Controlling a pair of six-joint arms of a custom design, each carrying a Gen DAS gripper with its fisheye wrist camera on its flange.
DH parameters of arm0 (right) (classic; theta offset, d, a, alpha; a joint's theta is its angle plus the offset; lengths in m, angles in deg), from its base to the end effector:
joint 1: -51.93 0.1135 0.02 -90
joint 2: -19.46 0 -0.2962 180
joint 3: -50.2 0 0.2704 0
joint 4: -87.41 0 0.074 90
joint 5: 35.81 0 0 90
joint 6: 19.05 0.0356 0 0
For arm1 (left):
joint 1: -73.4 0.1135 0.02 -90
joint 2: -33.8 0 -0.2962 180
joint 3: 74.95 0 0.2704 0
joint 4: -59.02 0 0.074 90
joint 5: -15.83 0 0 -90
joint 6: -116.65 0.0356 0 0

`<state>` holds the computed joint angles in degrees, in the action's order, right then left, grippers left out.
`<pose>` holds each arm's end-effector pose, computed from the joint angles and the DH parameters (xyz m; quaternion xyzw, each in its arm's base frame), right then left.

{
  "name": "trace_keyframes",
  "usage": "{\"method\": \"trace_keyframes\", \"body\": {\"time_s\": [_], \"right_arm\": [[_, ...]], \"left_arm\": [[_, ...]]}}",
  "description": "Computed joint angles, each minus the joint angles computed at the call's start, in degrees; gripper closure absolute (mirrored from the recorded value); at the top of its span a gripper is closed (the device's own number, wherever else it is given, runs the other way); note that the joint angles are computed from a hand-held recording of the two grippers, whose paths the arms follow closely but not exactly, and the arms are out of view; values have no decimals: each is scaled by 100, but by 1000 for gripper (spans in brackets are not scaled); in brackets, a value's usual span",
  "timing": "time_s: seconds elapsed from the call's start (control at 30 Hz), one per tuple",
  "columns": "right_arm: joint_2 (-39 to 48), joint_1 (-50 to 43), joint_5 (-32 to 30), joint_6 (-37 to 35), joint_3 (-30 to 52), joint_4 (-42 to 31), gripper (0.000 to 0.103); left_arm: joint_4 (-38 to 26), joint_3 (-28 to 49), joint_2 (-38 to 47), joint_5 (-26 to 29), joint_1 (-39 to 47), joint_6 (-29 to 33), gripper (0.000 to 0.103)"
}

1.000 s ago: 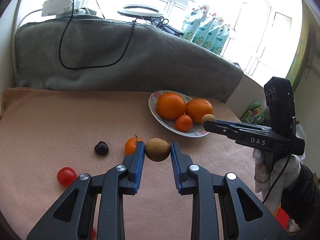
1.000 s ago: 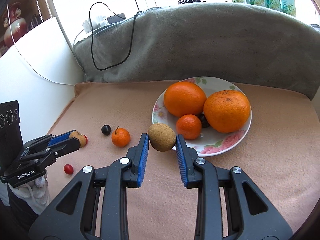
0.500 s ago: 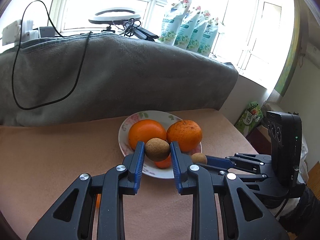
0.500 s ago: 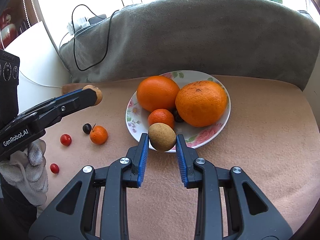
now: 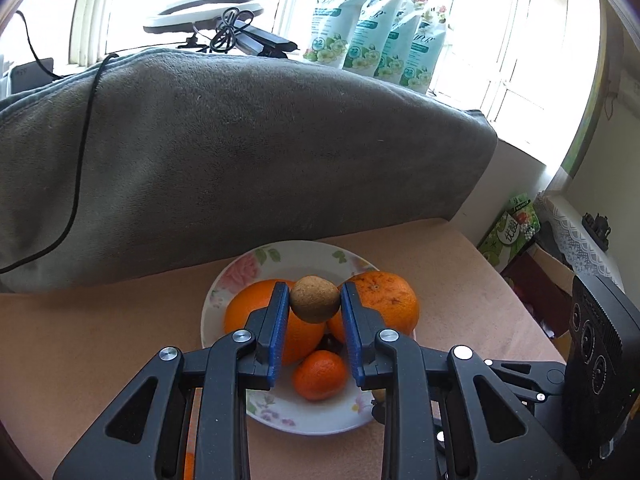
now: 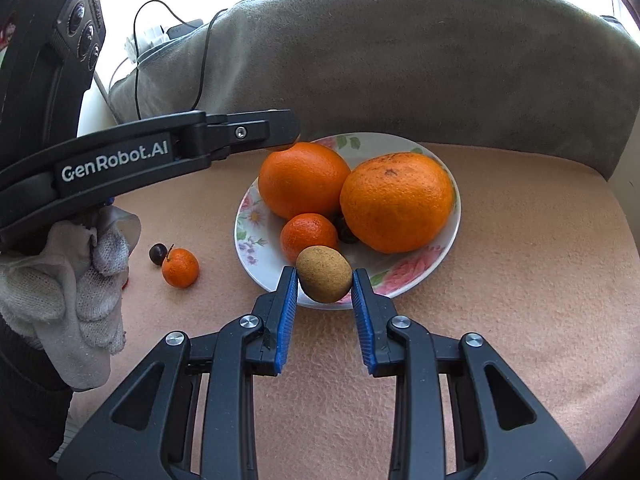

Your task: Organize fruits

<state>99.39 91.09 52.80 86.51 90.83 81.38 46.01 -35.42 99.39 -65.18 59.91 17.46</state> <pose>0.1968 0.1614 0.1559 -0.1937 0.9044 0.1846 0.3323 0.2177 -0.0580 0.1956 0.0674 0.8982 -0.1537 0.4064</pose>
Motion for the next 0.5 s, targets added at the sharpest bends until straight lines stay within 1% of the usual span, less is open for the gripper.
{"method": "trace_keyframes", "body": {"time_s": [0.23,0.5], "right_arm": [[100,-17,30,-42,46,39,74],[239,-50,8,-44,75,89,74]], "left_arm": [[74,236,399,-52,-73,-7,78],[106,393,609,-126,-202,0,78]]}}
